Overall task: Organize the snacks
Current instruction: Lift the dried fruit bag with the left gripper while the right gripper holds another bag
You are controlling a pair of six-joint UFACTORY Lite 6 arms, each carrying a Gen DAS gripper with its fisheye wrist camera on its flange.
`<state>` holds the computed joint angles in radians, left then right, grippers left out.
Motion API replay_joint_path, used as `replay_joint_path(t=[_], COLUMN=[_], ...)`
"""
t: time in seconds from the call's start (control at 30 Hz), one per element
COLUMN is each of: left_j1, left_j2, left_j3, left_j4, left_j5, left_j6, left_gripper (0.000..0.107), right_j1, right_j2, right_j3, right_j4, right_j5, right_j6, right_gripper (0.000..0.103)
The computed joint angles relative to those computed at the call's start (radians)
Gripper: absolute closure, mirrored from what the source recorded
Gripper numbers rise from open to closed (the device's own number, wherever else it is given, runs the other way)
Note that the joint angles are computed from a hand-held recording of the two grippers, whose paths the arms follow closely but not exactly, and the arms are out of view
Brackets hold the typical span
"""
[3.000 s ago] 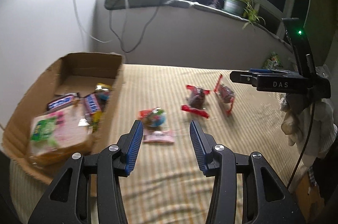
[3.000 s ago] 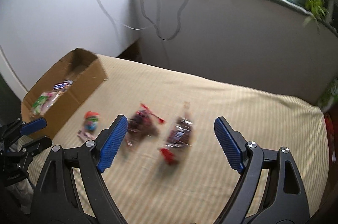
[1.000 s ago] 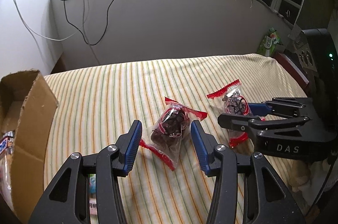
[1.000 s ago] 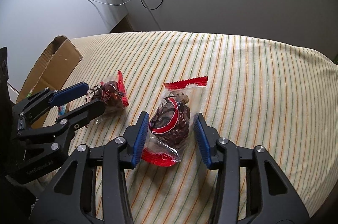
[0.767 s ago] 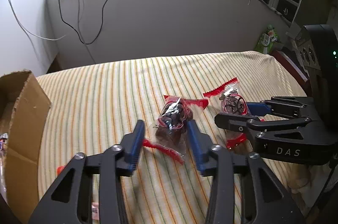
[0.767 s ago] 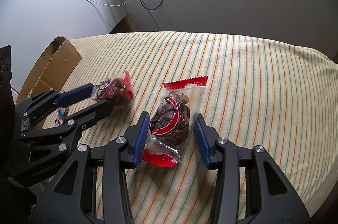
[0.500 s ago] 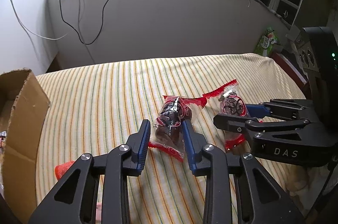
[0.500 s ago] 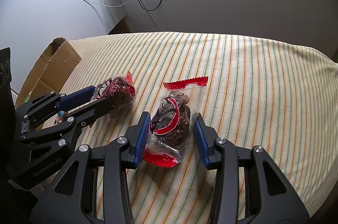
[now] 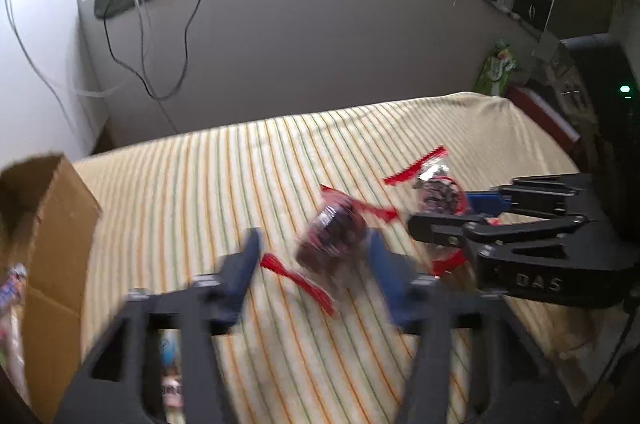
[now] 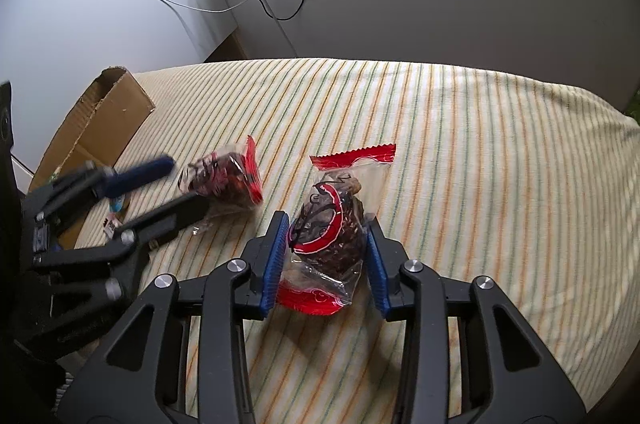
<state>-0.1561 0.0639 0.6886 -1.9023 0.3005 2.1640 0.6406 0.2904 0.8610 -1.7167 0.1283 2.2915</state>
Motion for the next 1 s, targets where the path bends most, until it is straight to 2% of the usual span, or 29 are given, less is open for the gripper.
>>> replay_joint_path(t=[0.07, 0.13, 0.23, 0.3, 0.33, 0.37, 0.43, 0.63, 0.87, 1.0], left_j1=[-0.009, -0.028, -0.067, -0.075, -0.077, -0.075, -0.077, -0.045, 0.023, 0.098], left_j2=[0.023, 0.066, 0.117, 0.145, 0.158, 0.164, 0.157, 0.091, -0.052, -0.184], left_j3=[0.024, 0.072, 0.11, 0.124, 0.13, 0.128, 0.112, 0.042, -0.076, -0.149], left_j4=[-0.016, 0.093, 0.143, 0.181, 0.198, 0.201, 0.148, 0.139, 0.148, 0.239], left_j5=[0.001, -0.005, -0.032, -0.031, -0.03, -0.026, -0.024, 0.006, 0.054, 0.1], left_j6=[0.024, -0.067, -0.107, -0.154, -0.179, -0.185, -0.142, -0.159, -0.168, -0.234], left_gripper=[0.042, 0.042, 0.043, 0.054, 0.064, 0.069, 0.071, 0.074, 0.074, 0.074], right_j1=[-0.002, -0.017, -0.039, -0.059, -0.065, -0.071, -0.07, -0.044, 0.019, 0.074], right_j2=[-0.017, -0.041, -0.065, -0.079, -0.084, -0.086, -0.088, -0.094, -0.153, -0.206], right_j3=[-0.015, -0.04, -0.073, -0.097, -0.104, -0.113, -0.118, -0.121, -0.15, -0.164], right_j4=[0.03, 0.008, -0.039, -0.136, -0.173, -0.249, -0.284, -0.261, -0.101, 0.034], right_j5=[0.01, 0.005, 0.003, -0.006, -0.01, -0.013, -0.011, 0.001, 0.031, 0.063], right_j6=[-0.032, -0.013, 0.031, 0.126, 0.162, 0.237, 0.271, 0.257, 0.136, 0.033], right_gripper=[0.065, 0.065, 0.064, 0.064, 0.064, 0.064, 0.064, 0.064, 0.065, 0.065])
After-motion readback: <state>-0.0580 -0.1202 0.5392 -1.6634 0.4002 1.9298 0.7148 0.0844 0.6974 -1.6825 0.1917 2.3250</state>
